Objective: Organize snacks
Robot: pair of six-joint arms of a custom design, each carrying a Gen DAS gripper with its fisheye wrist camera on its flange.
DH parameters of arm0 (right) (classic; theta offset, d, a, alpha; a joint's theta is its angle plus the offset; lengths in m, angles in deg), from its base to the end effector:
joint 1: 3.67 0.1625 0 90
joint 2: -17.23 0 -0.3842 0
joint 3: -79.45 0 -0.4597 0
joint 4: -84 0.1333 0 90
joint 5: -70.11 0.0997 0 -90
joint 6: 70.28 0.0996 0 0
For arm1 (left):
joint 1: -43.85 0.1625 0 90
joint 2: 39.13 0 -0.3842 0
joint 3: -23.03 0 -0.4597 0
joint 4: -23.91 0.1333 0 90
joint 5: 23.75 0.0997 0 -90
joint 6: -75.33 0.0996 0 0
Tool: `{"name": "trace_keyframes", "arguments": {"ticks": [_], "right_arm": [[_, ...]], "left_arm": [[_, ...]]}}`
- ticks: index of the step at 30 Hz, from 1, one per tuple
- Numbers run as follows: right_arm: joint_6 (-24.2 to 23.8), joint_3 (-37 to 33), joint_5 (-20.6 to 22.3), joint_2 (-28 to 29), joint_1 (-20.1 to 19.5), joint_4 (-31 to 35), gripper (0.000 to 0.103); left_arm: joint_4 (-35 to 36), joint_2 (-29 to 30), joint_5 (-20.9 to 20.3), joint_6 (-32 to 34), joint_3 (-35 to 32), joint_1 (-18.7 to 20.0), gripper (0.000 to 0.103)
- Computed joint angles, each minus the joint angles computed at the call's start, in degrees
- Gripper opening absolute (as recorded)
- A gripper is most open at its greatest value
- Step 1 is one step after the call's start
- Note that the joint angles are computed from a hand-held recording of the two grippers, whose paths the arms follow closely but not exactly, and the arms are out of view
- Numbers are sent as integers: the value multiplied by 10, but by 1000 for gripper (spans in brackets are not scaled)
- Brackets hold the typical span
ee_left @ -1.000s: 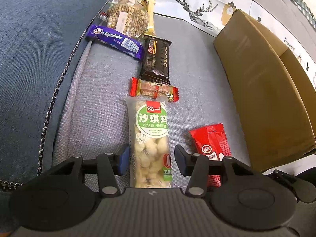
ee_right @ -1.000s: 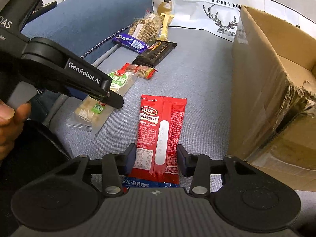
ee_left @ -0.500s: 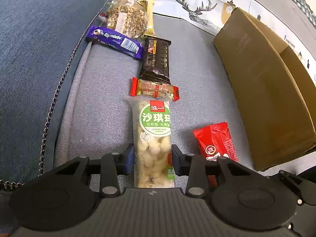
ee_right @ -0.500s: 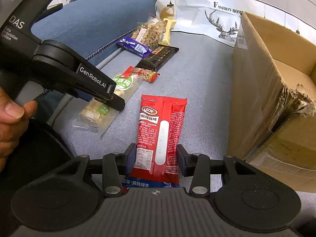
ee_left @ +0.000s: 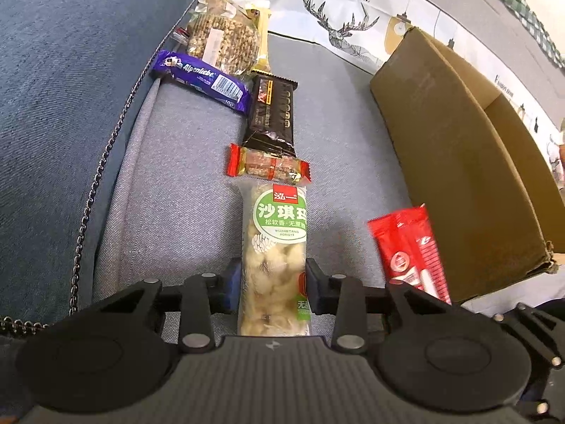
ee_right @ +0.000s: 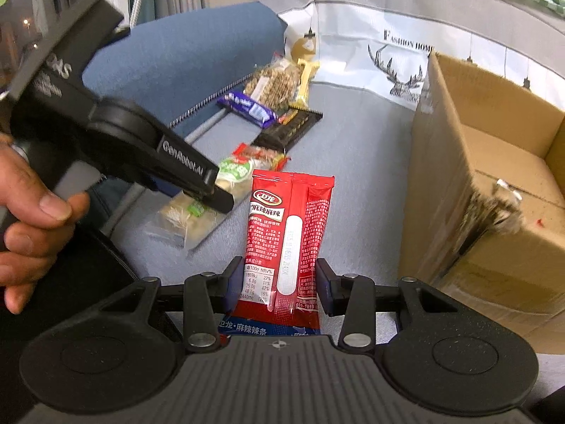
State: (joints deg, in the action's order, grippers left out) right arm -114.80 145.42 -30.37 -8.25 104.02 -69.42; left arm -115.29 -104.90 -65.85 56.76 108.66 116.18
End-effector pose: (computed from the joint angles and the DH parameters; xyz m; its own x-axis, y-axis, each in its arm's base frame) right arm 0.3609 -0.7523 -0.0221 -0.4871 -0.7801 0.3926 -0.8715 0.4634 -0.1603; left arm -0.0180 -0.7391 0.3473 -0.7944 -0.4000 -0.4571 0.0122 0.7418 -0.6705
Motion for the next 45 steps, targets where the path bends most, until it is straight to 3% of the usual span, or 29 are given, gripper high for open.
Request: {"name": "trace_keyframes", "arguments": {"ticks": [10,18,22,24,27,31,45], "right_arm": [[-17,0,80,-38,7,-17,44],[-40,-91,138,-6,-6,-69,44],[10,-136,123,24,-23,-93,44],[40,-157,92,33,-27,-75,44],[81,-193,68,49,-31,-56,44],[89,-223,42,63,-38,-52,44],[166,-254,6,59,-58,-25,44]], "left_arm": [[-94,-26,-43,46,39,1,40],[-157,-35,-29,57,66,-14,40],[-256,-38,-13,108,96,-31,40],[-295,-39,-8,118,104,-37,40],[-329,-37,0,98,107,-44,40],[-346,-26,-17,53,93,-50,40],[-327,149,-102,113,-125,-89,40]]}}
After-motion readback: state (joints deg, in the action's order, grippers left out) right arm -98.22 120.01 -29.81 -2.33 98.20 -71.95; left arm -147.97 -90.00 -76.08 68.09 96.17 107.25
